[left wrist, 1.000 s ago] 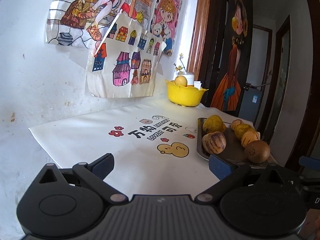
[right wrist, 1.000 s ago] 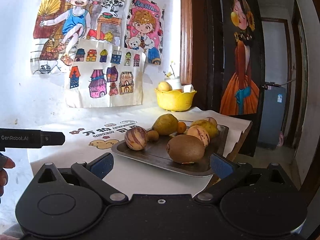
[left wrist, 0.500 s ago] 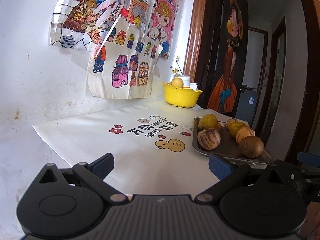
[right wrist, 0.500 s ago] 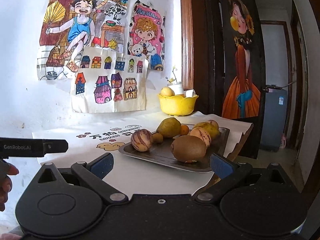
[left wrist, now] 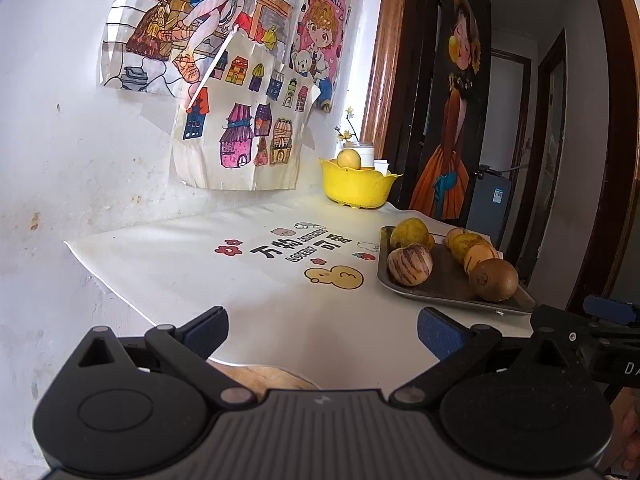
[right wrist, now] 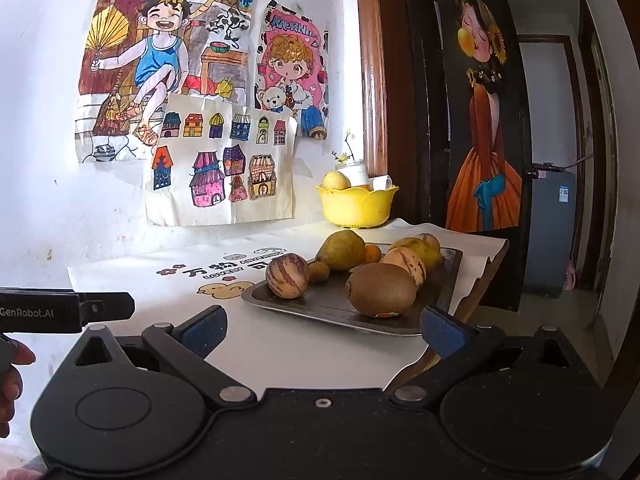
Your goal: Organize fruits
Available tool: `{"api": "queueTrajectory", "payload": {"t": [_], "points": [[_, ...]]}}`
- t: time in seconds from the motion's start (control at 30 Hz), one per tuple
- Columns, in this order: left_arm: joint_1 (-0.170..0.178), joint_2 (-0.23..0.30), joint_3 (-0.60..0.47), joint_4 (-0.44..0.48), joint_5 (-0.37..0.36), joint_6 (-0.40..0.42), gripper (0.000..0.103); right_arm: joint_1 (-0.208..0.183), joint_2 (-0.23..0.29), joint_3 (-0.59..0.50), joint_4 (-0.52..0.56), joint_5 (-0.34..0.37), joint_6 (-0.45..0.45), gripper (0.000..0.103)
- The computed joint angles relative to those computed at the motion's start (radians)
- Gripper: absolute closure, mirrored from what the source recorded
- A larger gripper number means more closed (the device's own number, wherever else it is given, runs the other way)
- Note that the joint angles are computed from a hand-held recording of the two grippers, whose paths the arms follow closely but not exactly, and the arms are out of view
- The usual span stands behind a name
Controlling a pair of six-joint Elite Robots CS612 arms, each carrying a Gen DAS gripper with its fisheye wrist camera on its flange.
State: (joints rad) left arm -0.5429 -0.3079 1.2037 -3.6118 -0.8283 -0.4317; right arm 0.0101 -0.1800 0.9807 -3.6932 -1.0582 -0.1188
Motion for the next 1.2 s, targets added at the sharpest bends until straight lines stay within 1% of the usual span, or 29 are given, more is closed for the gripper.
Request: {"api": "queueTrajectory", "payload": {"t": [0.43,1.2], "points": [[0.002,-0.006,0.011,0.019,0.003,-0.042,0.0,0.002,0.002,-0.004,0.01,0.0,-0.002,0.001],[0.002,-0.007,0.012,0.023,0.001,-0.046,0.0,0.003,0.004,-0.006,0.015,0.003,-0.004,0.001]]}}
